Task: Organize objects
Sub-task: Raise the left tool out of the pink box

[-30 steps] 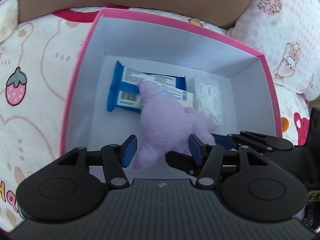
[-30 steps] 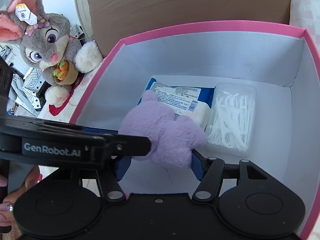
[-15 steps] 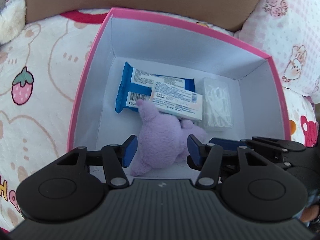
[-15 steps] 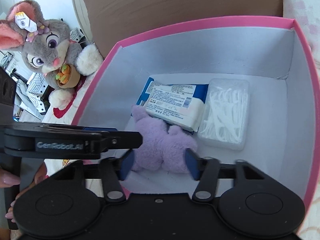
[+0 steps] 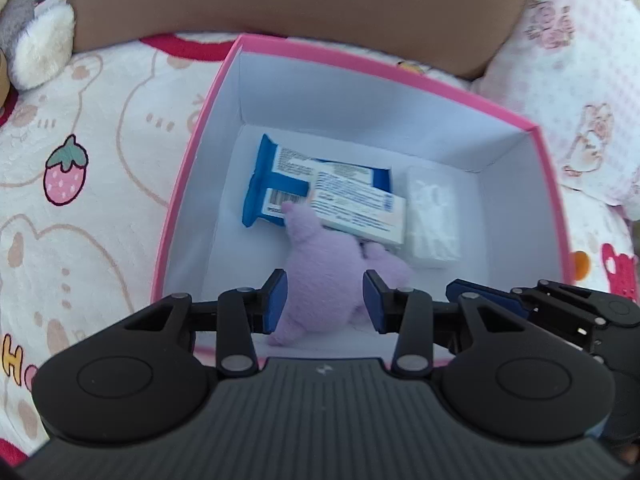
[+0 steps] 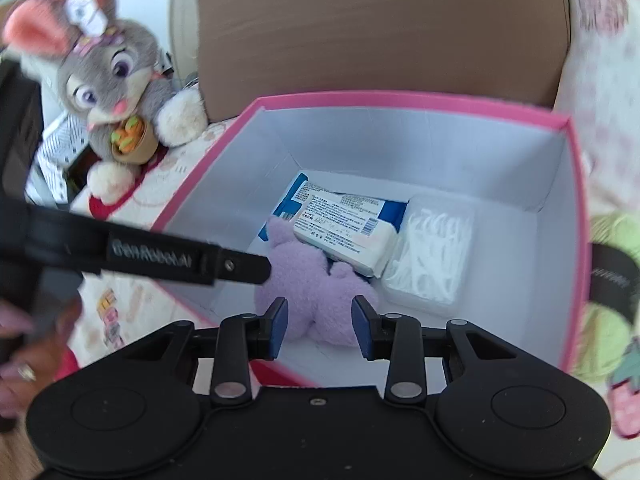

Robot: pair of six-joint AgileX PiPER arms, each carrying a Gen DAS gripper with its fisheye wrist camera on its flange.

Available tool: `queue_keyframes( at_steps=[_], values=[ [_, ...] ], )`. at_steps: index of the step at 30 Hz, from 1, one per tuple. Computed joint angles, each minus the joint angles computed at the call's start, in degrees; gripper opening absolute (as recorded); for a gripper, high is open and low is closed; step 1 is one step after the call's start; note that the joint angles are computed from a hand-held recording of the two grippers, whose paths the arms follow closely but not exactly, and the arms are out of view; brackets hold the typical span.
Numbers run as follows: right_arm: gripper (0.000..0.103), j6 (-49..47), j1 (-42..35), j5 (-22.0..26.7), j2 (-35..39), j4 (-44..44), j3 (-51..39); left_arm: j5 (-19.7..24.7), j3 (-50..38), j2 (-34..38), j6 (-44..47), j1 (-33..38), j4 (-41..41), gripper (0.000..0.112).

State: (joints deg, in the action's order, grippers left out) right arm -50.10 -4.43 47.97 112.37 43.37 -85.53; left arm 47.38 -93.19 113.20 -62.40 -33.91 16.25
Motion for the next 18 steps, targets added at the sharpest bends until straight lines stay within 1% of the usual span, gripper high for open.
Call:
queue_keyframes(
  at_steps=[3,5,7,10,12,13,14,15,16,18],
  values=[
    [0.041,-3.1,-0.7,-1.1,-3.8,0.4,3.1,1.2,0.1,-1.9,-1.7,-1.7,1.4,0.042],
    [0.041,-5.3,-1.7,-0.3,-6.0,1.9,4.4,2.9,-0.4,-2.7,-3.3,-2.8,2.5,0.041],
    [0.042,-7.0,-2.7,0.8,-8.0,3.2,5.3,5.1,-1.8,-3.1,-2.8,-3.5,1.9,0.042],
    [0.044,-7.7,-2.9,1.7,-10.6,1.7,5.8,7.1,-2.5,-4.5,-3.1,-5.0,2.7,0.046],
    [0.047,-7.3,-2.6,1.7,-12.6,0.6,6.5,9.0,-3.5,-5.1,-3.1,-6.0,3.0,0.047],
    [0.05,-7.4,-2.6,1.2,-13.6,0.5,7.3,10.8,-4.6,-5.1,-2.9,-6.9,3.5,0.047],
    [0.055,-7.2,-2.6,0.5,-14.8,0.1,8.2,12.8,-5.8,-5.2,-2.6,-7.8,4.2,0.048],
    [0.06,-6.5,-2.6,0.8,-15.3,-0.9,8.3,13.9,-6.5,-5.5,-3.0,-8.7,5.2,0.048],
    [0.07,-5.3,-2.8,2.0,-15.4,-2.2,7.8,14.5,-6.8,-6.2,-3.4,-9.4,5.6,0.05],
    [0.071,-3.4,-2.9,2.0,-16.7,-3.9,8.4,14.7,-6.9,-7.7,-3.4,-10.5,5.7,0.052]
  ],
)
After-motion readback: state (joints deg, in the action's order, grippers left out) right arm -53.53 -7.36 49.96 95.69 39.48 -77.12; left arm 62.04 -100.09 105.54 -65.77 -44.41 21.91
